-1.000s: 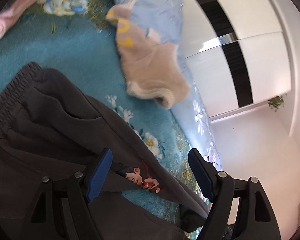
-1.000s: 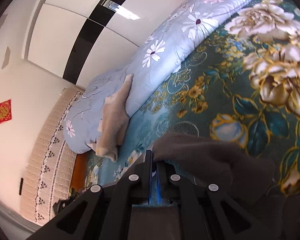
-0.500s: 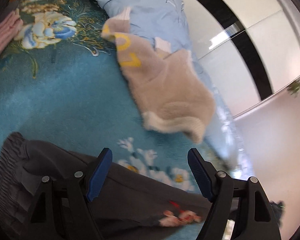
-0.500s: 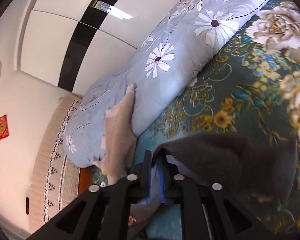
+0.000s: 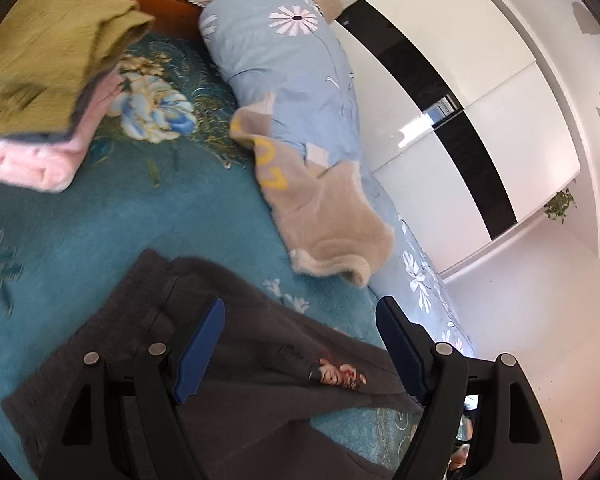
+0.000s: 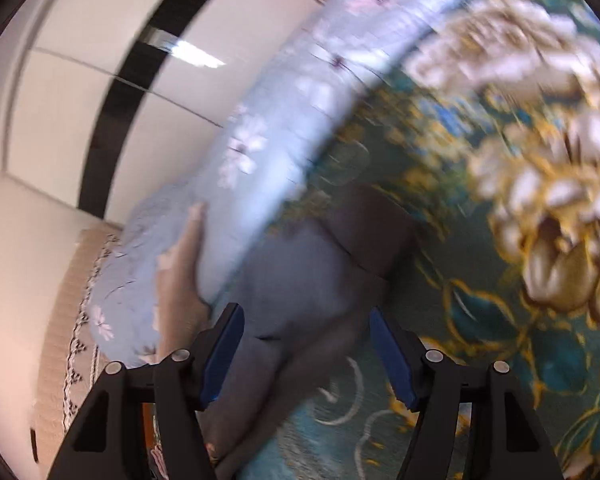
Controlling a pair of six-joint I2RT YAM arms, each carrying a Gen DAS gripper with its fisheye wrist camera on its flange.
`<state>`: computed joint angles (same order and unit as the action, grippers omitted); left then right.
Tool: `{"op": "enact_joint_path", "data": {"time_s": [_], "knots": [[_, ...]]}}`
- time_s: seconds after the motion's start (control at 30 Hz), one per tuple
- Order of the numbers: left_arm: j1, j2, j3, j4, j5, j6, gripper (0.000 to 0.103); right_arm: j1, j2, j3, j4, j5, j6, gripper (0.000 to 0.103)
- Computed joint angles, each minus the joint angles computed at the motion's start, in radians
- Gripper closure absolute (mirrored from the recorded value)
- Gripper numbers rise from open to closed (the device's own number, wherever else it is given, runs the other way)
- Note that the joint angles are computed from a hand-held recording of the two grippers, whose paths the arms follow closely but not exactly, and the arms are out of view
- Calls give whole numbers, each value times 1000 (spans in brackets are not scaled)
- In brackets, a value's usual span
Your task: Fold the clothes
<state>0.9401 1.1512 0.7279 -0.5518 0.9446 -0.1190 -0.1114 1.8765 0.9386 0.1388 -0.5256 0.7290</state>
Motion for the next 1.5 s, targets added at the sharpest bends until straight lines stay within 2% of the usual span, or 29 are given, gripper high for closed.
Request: {"op": "enact_joint_path", "data": {"time_s": [0.07, 0.17, 0.27, 0.37, 0.47, 0.57, 0.6, 0.67, 0.77, 0.8, 0.87, 0.9, 1.07, 1.1, 1.17, 1.33, 1.4, 1.5], "knots": [[65, -34, -58, -40, 52, 39, 25, 14, 74, 17, 22, -4, 46, 40], [165, -57, -127, -120, 116, 158, 25, 70, 167, 75, 35, 54, 88, 45], [217, -40, -166, -142, 144, 246, 25, 132, 218, 140, 7, 137, 88, 62], [230, -29, -180, -117, 172, 267, 25, 176, 248, 201, -39, 181, 97, 93], [232, -12, -185, -98, 190, 298, 25, 186, 212, 191, -4, 152, 128, 97], [251, 11, -176, -127, 212, 336, 25, 171, 37, 69, 158, 109, 106, 98], [253, 13, -175, -131, 214, 343, 25, 163, -37, 23, 192, 108, 65, 98], [243, 6, -177, -132, 202, 348, 25, 138, -110, -6, 149, 116, -9, 98], [244, 1, -163, -189, 198, 395, 25, 105, -9, 54, -57, 164, -58, 98], [244, 0, -158, -208, 197, 411, 25, 93, 43, 64, -90, 163, -50, 98], [259, -6, -137, -266, 193, 458, 25, 56, 86, -1, 17, 97, 18, 98], [271, -3, -122, -303, 192, 491, 25, 47, 100, -20, 52, 78, 38, 97], [373, 61, -28, -521, 199, 706, 24, 64, 46, 5, -32, 110, -36, 91], [392, 76, -13, -556, 201, 735, 24, 66, 20, -3, -36, 106, -53, 80], [438, 119, 27, -653, 204, 821, 24, 60, -46, -36, -48, 93, -87, 64], [596, 212, 109, -901, 156, 1123, 24, -27, -305, -198, -100, -26, -187, 62], [678, 242, 124, -947, 111, 1217, 24, -94, -420, -275, -140, -88, -227, 59], [782, 319, 138, -965, 53, 1282, 24, -231, -564, -367, -233, -197, -303, 55]]}}
